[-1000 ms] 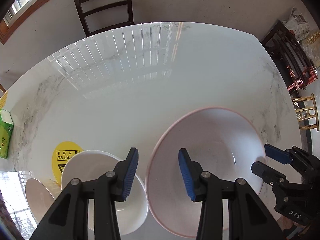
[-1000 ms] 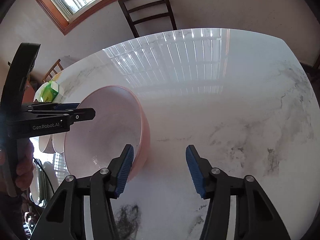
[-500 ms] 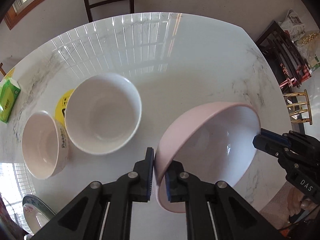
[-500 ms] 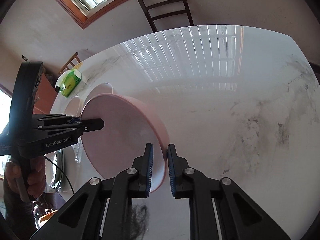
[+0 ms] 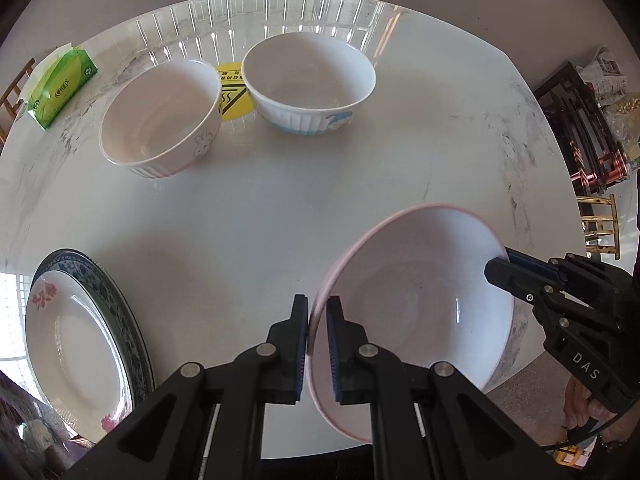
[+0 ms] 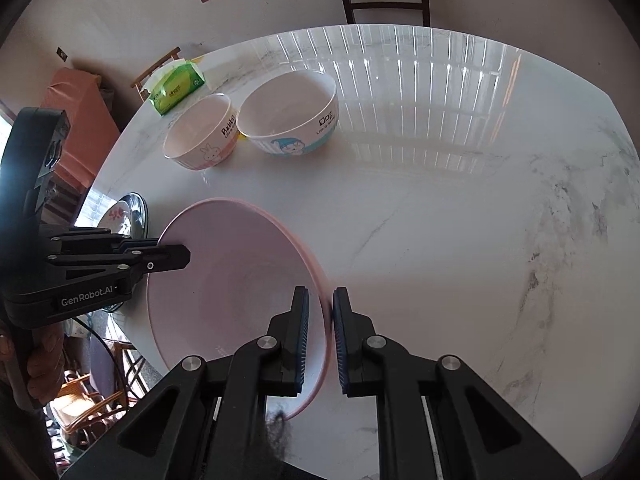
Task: Organize plates and bowls
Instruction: 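Carry the pink bowl beside the plate stack and lower it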
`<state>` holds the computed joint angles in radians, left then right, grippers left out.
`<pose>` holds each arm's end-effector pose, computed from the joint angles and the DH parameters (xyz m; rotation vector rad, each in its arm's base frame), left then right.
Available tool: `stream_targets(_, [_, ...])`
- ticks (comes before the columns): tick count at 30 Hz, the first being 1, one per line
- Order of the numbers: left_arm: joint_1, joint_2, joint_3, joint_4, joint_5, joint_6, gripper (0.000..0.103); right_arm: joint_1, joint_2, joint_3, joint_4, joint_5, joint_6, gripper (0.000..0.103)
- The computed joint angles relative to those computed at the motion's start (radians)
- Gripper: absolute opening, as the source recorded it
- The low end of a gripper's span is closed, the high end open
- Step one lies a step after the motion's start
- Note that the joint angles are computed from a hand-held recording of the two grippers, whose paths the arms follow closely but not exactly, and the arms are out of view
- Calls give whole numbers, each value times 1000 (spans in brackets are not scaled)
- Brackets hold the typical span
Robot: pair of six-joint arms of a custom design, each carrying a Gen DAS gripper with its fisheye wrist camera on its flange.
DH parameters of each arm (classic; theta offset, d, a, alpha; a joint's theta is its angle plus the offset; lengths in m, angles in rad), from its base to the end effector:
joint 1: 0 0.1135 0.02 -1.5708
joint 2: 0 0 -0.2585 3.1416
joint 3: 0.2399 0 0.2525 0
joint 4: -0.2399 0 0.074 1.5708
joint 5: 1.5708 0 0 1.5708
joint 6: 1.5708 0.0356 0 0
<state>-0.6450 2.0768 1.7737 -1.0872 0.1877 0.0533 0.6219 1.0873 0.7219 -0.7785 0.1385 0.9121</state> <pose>0.3291 -0.2559 0.2165 1.0517 2.8139 -0.3497 0.1618 0.1099 0.2113 0.4348 2.6921 0.2740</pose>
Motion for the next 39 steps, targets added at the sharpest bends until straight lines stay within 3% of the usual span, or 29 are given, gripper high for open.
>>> stream_targets(6, [34,-22,-139,44,31,18,10,94,40,-40,43,-40,125,18])
stream_targets(8, [46,-32,-177,51,57,24,10,119,21,-64,50,-61,167,36])
stream_targets(10, [46,-57,-222,75,56,35,11,180,31,-65,47,-38,199,35])
stream_targets(11, [46,-70,-245,85,59,37,10,209,41,-61,55,-30,203,26])
stream_targets(12, [42,-82,-264,95,45,33,10,242,67,-43,48,-9,215,23])
stream_targets(14, [43,-107,-296,116,10,32,10,272,104,-20,54,8,223,23])
stream_targets(18, [119,-101,-270,74,54,40,9,253,104,-24,121,-13,206,23])
stream_targets(27, [201,-137,-293,47,42,62,9,273,226,70,177,-21,186,22])
stream_targets(36, [229,-195,-413,154,19,114,12,285,255,56,257,-30,194,23])
stream_targets(37, [233,-208,-429,168,18,125,16,291,246,56,252,-16,193,26])
stream_targets(38, [239,-225,-446,183,23,138,19,297,226,49,251,2,197,38])
stream_targets(39, [247,-247,-466,199,33,155,21,304,206,44,246,28,200,43])
